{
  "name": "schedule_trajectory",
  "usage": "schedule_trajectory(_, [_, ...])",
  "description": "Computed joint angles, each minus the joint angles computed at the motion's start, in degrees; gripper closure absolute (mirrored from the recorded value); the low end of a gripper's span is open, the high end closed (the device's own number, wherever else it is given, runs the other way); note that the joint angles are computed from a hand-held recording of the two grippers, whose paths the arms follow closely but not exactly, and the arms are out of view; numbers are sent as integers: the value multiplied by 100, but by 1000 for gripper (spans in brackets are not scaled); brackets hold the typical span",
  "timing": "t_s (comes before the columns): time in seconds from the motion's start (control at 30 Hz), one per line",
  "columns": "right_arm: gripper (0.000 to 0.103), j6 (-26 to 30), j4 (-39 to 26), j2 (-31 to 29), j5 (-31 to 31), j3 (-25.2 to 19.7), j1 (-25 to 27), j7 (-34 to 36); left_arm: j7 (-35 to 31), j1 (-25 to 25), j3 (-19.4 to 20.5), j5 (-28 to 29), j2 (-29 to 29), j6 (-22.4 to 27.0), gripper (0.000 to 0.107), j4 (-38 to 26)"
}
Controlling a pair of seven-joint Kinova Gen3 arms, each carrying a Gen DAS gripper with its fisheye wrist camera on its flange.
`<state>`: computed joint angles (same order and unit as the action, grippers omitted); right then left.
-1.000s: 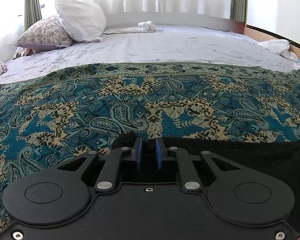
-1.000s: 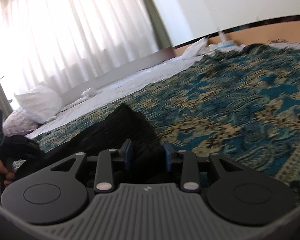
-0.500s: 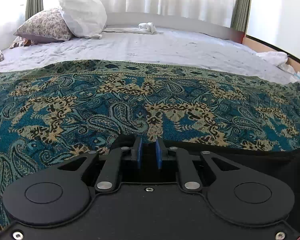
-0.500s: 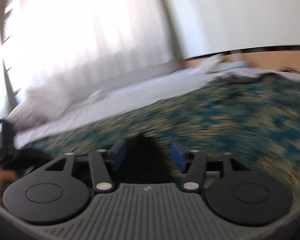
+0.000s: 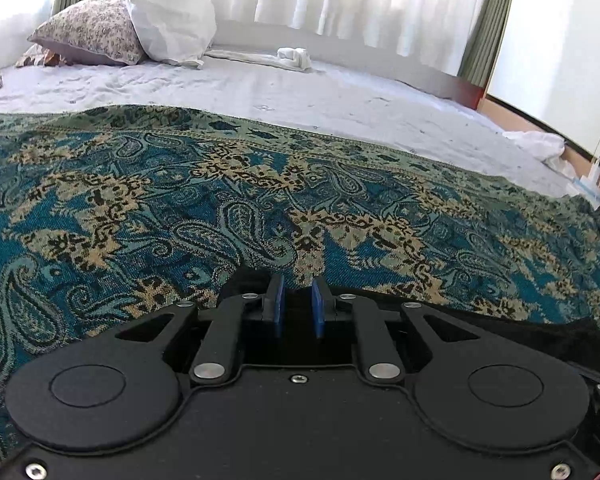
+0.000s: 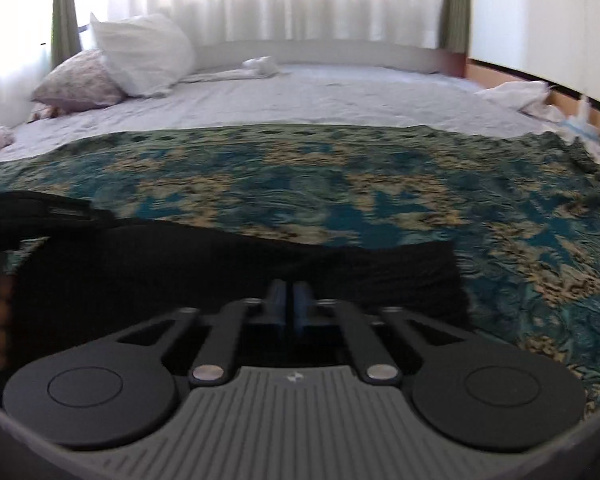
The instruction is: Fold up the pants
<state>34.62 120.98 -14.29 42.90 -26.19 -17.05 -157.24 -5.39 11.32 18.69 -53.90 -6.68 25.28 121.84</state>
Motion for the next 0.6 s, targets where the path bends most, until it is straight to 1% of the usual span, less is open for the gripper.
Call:
schedule_trajectory(0.03, [87,-145,100,-67,7,28,43,-167,-5,-10,-36,23,-15,-76,92,24])
schedule_trajectory(0.07, [88,-196,166,-112,96,-50,139,-341,-1,-27,-42,38,-25,-116,92,38])
schedule_trajectory(0.1, [88,-155,185,-98,279,-234,243,-548,-7,-45,-40,53,-32,-141,92,45])
schedule_trajectory(0.17, [88,188,132,44,702,-734,445,-864,-34,-66,-7,88,-22,-104,92,20])
schedule_trajectory(0.2, [87,366,77,145,830,-863,436,-894,-80,-55,7,124,-7,-43,92,-16])
schedule_trajectory(0.23, [85,450,38,215,880,-887,385,-831,-95,-35,33,124,6,41,92,-55])
schedule_trajectory(0.27, [80,441,-9,250,868,-803,333,-675,-135,-39,58,138,7,84,91,-82])
schedule_trajectory(0.33, [75,144,34,152,704,-365,90,-374,-487,75,-103,438,-42,64,86,-135])
schedule_trajectory(0.37, [60,-89,134,-4,607,-99,-83,-359,-709,104,-175,642,-107,17,81,-139])
schedule_trajectory(0.4, [41,-322,255,-213,495,150,-255,-426,-900,117,-197,832,-176,20,73,-147])
schedule_trajectory(0.43, [32,-555,386,-415,455,296,-328,-522,-997,125,-146,929,-264,107,67,-157])
schedule_trajectory(0.47, [27,-749,521,-657,424,335,-314,-540,-1019,82,0,933,-331,244,61,-180])
schedule_trajectory(0.5, [27,-849,614,-824,430,269,-248,-470,-1068,89,144,921,-392,457,59,-225])
schedule_trajectory(0.53, [27,-856,671,-976,396,96,-126,-352,-1210,-5,394,974,-480,690,58,-270])
schedule_trajectory(0.6, [27,-722,677,-1184,116,-220,72,-1,-1251,91,606,1015,-655,1112,53,-317])
